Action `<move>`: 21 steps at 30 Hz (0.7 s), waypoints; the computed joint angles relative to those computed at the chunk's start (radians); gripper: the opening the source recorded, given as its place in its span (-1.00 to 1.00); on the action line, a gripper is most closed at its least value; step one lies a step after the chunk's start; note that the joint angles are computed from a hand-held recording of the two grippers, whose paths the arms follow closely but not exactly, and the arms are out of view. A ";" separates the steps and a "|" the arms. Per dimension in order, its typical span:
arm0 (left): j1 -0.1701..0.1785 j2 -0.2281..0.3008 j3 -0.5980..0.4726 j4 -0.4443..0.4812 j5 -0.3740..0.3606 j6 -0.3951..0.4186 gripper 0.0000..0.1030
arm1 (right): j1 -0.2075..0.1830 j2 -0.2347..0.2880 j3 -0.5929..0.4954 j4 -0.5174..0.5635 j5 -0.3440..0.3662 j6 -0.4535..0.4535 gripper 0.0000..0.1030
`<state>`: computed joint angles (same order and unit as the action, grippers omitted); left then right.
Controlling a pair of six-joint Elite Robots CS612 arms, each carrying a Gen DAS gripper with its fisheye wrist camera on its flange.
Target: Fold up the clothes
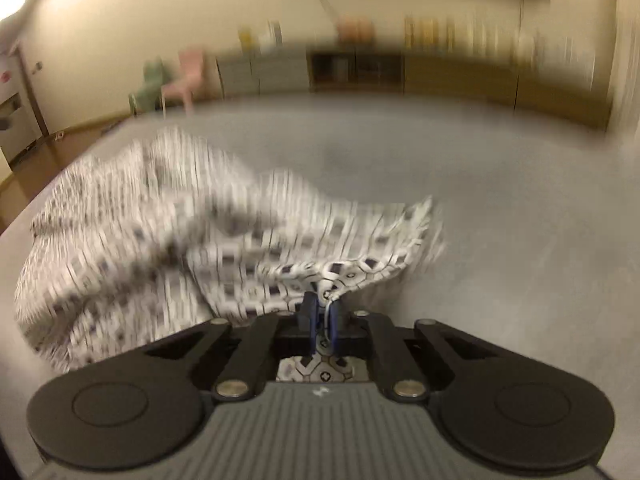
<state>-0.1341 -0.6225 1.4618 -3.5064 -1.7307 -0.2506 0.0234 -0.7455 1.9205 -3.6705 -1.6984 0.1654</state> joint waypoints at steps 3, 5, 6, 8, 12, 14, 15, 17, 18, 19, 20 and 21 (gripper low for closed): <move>-0.008 0.018 -0.097 0.211 -0.239 0.044 0.55 | 0.005 -0.005 0.012 -0.191 -0.149 -0.113 -0.91; -0.033 0.041 -0.178 0.387 -0.301 0.100 0.56 | -0.016 -0.015 0.019 -0.166 -0.176 -0.086 -0.91; -0.054 0.055 -0.219 0.481 -0.279 0.130 0.56 | -0.028 -0.027 0.021 -0.094 -0.177 -0.037 -0.91; -0.090 0.093 -0.314 0.680 -0.248 0.189 0.49 | -0.038 -0.028 0.015 0.001 -0.172 0.018 -0.91; -0.142 0.169 -0.463 0.911 -0.173 0.223 0.49 | -0.032 -0.018 0.014 -0.008 -0.168 -0.022 -0.91; -0.160 0.192 -0.498 0.926 -0.131 0.213 0.52 | -0.035 -0.022 0.028 -0.037 -0.150 -0.041 -0.90; -0.166 0.202 -0.515 0.940 -0.120 0.214 0.54 | -0.034 -0.025 0.030 -0.045 -0.142 -0.048 -0.91; -0.183 0.217 -0.536 0.943 -0.063 0.213 0.46 | -0.038 -0.019 0.025 -0.061 -0.122 -0.079 -0.90; -0.191 0.225 -0.547 0.946 -0.035 0.213 0.33 | -0.040 -0.022 0.033 -0.074 -0.108 -0.100 -0.91; -0.199 0.230 -0.555 0.943 -0.002 0.215 -0.18 | -0.043 -0.028 0.042 -0.083 -0.094 -0.122 -0.90; -0.204 0.230 -0.552 0.924 0.032 0.223 -1.00 | -0.046 -0.033 0.049 -0.088 -0.080 -0.147 -0.91; -0.201 0.230 -0.555 0.915 0.023 0.216 -1.00 | -0.051 -0.031 0.051 -0.099 -0.072 -0.171 -0.91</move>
